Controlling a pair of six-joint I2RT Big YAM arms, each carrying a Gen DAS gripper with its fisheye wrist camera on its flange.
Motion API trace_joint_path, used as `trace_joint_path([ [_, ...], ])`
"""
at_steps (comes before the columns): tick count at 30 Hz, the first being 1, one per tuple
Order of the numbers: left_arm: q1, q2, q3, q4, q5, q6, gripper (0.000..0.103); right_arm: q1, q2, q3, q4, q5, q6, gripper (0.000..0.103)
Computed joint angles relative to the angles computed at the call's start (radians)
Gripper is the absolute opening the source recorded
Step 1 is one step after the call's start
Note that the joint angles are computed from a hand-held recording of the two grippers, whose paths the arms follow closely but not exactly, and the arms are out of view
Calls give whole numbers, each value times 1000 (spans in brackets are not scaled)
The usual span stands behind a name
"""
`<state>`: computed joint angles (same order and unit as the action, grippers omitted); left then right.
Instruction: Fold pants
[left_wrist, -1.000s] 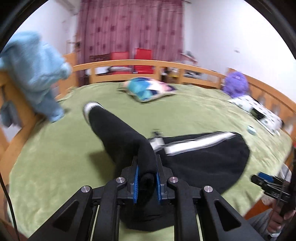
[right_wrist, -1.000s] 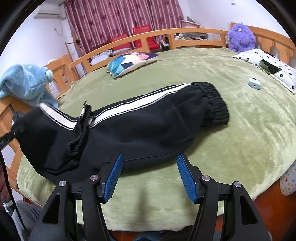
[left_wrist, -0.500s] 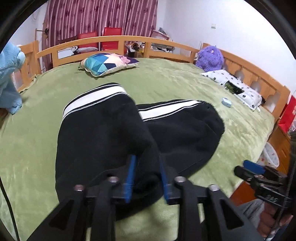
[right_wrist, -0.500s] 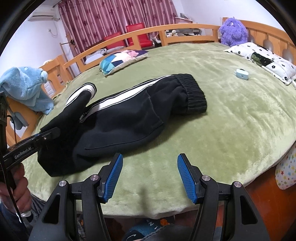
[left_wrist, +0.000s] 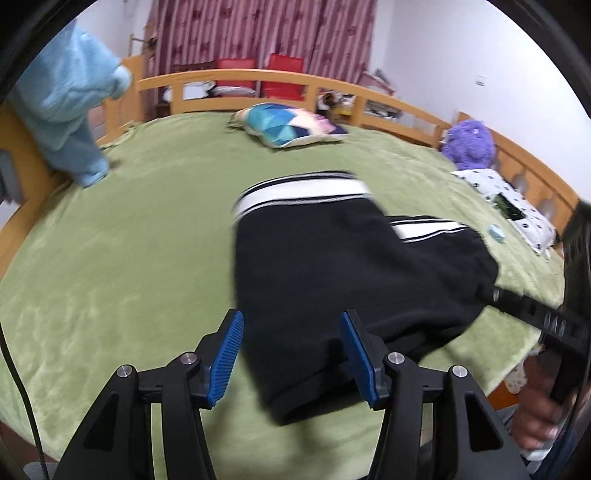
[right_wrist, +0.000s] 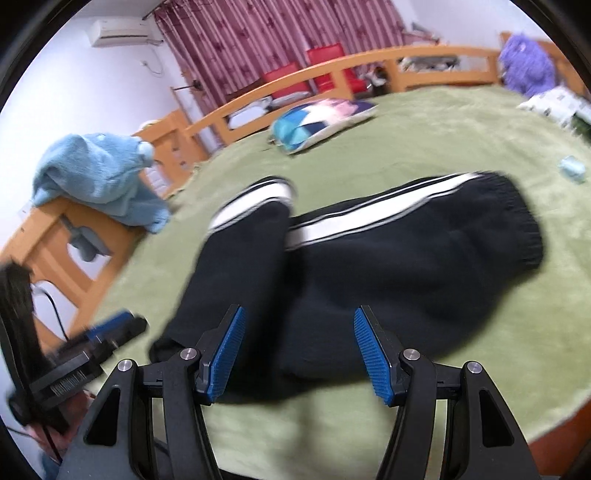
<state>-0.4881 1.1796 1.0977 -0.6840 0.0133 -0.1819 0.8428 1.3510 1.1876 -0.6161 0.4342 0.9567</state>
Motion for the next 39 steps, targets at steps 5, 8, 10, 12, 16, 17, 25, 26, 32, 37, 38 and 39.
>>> trace_joint_path([
  [5, 64, -7, -20, -2, 21, 6, 52, -37, 94, 72, 14, -80, 39, 54],
  [8, 86, -15, -29, 8, 37, 22, 52, -39, 147, 135, -38, -92, 30, 47],
  [10, 89, -22, -33, 10, 26, 35, 52, -36, 166, 153, -35, -88, 35, 42],
  [12, 93, -32, -36, 13, 20, 34, 52, -37, 178, 166, -39, -77, 54, 40],
  [16, 118, -62, -28, -9, 45, 9, 52, -74, 209, 199, -70, -181, 91, 33],
  [17, 123, -68, -20, -21, 50, 4, 52, -80, 213, 206, -82, -192, 106, 32],
  [25, 81, -134, 58, -164, -70, -57, 52, -65, 180, 208, -69, -188, 77, 23],
  [26, 68, -143, 68, -174, -98, -72, 52, -64, 188, 223, -91, -187, 66, 24],
  [32, 30, -174, 84, -198, -187, -119, 52, -67, 225, 283, -191, -187, 42, 30],
  [37, 30, -199, 73, -228, -225, -133, 52, -73, 250, 291, -192, -178, 65, 33],
  [38, 32, -200, 75, -234, -226, -129, 52, -74, 257, 294, -183, -179, 71, 34],
  [39, 33, -199, 81, -243, -232, -119, 52, -71, 262, 298, -183, -170, 76, 32],
])
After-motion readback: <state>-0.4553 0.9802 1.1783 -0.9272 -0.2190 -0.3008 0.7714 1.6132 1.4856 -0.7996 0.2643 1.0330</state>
